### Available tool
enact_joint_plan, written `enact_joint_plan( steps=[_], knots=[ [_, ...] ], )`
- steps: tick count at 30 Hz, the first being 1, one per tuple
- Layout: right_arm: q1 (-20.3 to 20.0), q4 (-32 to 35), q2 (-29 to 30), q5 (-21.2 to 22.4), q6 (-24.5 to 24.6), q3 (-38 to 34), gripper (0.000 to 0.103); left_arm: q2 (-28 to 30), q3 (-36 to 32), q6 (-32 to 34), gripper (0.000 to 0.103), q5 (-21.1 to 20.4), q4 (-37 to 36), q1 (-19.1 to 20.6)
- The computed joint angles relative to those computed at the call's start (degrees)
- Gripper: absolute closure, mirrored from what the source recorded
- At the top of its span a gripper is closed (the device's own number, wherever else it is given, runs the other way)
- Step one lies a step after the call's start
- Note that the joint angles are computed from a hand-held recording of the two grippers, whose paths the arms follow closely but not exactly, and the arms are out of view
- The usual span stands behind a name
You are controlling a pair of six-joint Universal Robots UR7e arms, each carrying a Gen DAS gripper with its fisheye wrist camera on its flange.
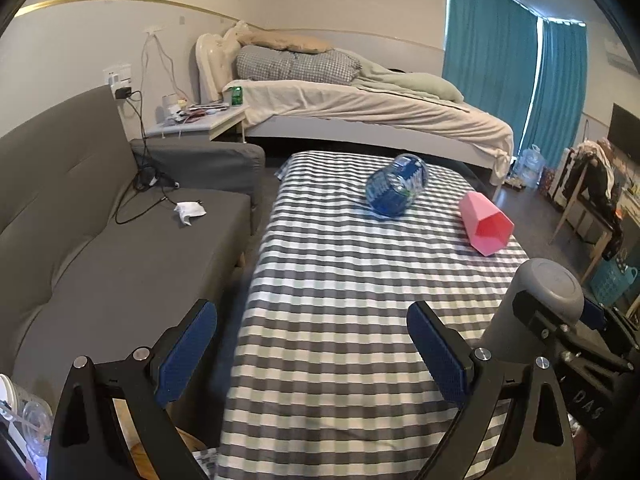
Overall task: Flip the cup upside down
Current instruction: 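Grasp the grey cup with the right tool while the left tool releases it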
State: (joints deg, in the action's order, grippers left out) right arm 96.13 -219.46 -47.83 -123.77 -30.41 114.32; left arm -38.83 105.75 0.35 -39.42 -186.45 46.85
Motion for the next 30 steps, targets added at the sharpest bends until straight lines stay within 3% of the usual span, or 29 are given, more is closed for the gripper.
enact_joint_plan(
  steps=[9, 13, 20, 21, 23, 30],
  knots=[
    [-1.8, 2.0, -3.2, 2.6, 1.9, 2.4, 0.031, 1.7, -1.3, 0.9, 0.004, 0.0, 1.1, -0.4],
    [-1.6, 2.6, -2.6, 0.2, 0.0, 3.1, 0.02, 1.9, -1.7, -0.4, 0.004, -0.4, 1.9, -0.1],
    [-3.1, 5.8, -2.1, -0.8, 0.5, 2.6, 0.02, 2.2, -1.9, -1.6, 0.004, -0.6, 3.0, 0.2],
    [-3.3, 6.4, -2.2, -0.7, 1.2, 2.5, 0.02, 2.3, -1.9, -1.4, 0.004, -0.4, 3.0, 0.2],
    [-4.1, 7.5, -2.5, 0.2, 2.6, 2.6, 0.031, 2.3, -1.8, -1.2, 0.004, -0.3, 2.8, 0.2],
    [-3.6, 5.5, -0.9, 2.0, 1.0, 0.9, 0.031, 1.9, -1.4, -1.3, 0.004, 1.2, 2.4, 0.9]
  ],
)
